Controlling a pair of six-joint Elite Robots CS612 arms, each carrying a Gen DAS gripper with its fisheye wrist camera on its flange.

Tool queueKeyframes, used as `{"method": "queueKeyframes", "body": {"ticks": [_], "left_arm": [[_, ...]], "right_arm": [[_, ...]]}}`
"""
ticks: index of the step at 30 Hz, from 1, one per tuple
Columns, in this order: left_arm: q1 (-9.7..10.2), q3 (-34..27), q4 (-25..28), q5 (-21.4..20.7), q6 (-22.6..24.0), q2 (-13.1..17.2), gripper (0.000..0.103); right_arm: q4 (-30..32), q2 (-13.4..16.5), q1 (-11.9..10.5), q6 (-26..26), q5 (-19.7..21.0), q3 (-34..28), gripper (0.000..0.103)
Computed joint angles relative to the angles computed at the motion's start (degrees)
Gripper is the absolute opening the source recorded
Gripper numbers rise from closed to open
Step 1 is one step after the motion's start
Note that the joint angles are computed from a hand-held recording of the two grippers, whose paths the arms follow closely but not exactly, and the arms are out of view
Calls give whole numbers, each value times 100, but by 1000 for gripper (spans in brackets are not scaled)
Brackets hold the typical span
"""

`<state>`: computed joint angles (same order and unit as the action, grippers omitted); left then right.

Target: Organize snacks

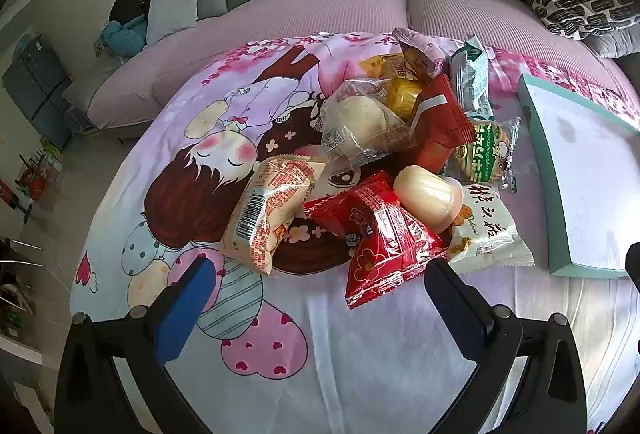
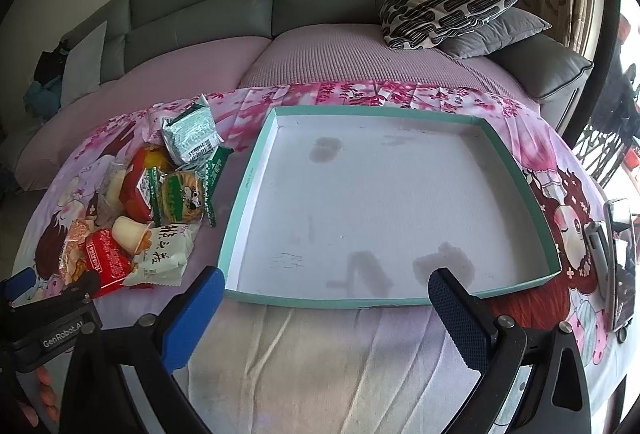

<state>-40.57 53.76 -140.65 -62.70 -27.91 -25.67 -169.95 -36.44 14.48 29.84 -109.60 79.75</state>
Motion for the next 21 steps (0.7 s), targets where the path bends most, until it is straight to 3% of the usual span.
{"method": "queueKeyframes", "body": {"ticks": [21], "left_arm": [[26,-1,-252,-50,-29,25,103]], "right_arm": [[35,-9,5,4,-43,-1,103]]}}
